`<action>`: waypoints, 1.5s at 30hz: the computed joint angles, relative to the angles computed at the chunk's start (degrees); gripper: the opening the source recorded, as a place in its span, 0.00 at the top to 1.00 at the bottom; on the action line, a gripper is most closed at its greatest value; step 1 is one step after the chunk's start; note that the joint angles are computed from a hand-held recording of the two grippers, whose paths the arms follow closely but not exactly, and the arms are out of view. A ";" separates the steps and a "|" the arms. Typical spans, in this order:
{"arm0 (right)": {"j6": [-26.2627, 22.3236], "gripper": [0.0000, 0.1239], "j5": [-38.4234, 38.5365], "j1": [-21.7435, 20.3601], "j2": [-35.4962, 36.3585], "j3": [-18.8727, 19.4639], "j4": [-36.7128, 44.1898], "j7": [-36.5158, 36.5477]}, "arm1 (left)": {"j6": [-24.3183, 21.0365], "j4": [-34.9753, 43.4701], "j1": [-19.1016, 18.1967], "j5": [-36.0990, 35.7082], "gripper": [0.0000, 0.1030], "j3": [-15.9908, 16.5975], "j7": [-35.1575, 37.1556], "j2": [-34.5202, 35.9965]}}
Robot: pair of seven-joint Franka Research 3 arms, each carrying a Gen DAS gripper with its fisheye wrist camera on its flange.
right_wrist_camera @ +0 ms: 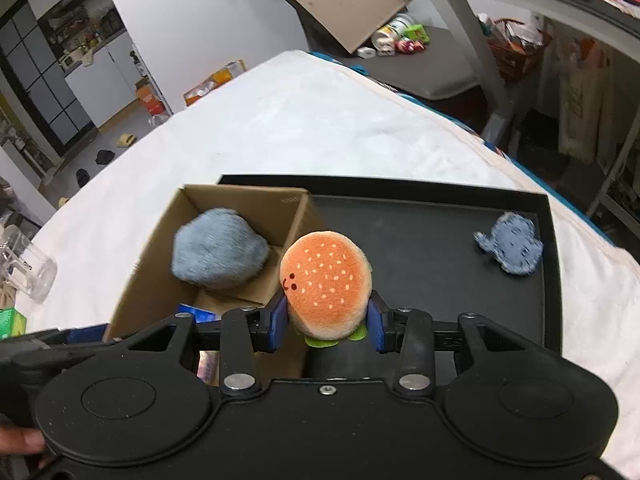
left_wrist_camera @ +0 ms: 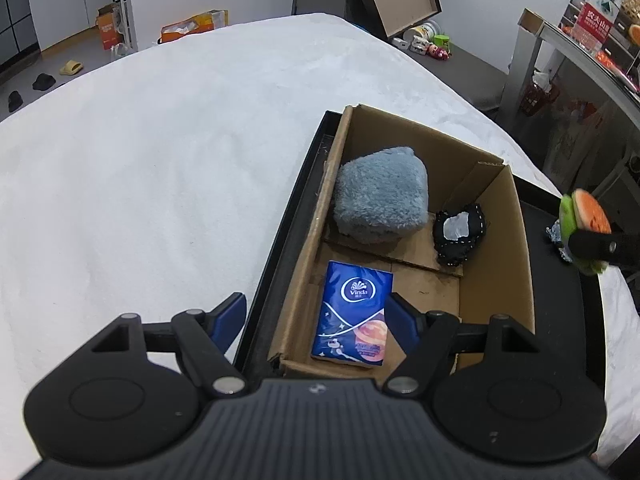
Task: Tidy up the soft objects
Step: 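Carry the burger plush with the right gripper into the box and release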
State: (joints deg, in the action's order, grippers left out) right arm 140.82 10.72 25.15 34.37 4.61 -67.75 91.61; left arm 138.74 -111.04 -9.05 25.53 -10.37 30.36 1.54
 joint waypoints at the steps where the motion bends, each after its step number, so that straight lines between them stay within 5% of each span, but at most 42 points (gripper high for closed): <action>1: -0.03 0.68 -0.08 0.21 0.23 0.05 0.59 0.07 | 0.50 -0.54 0.06 0.01 0.28 0.07 -0.23 -0.33; 8: -1.15 0.68 -0.54 1.73 2.57 0.42 5.81 -0.09 | 3.16 -3.12 0.66 1.67 0.44 0.29 -2.49 -1.64; 13: -2.13 0.68 -0.45 2.78 4.13 0.85 9.03 -0.60 | 4.83 -4.56 1.20 0.92 0.72 0.44 -1.53 -2.27; 16: -3.55 0.68 -0.76 3.62 5.75 0.82 11.76 -0.80 | 6.94 -6.18 1.68 -0.96 0.79 0.70 -0.92 -2.84; 29: -9.22 0.68 -4.30 6.91 11.76 -1.12 20.79 2.05 | 12.80 -9.54 2.70 -4.11 0.86 0.85 1.79 -4.06; 34: -13.53 0.59 -4.90 7.45 16.87 -1.41 28.90 3.55 | 13.16 -9.87 2.92 -4.75 0.86 0.90 2.53 -4.18; 45: -2.89 0.36 -2.84 5.45 6.73 -0.51 11.23 0.60 | 10.17 -8.29 2.69 -3.93 0.85 0.54 2.15 -3.79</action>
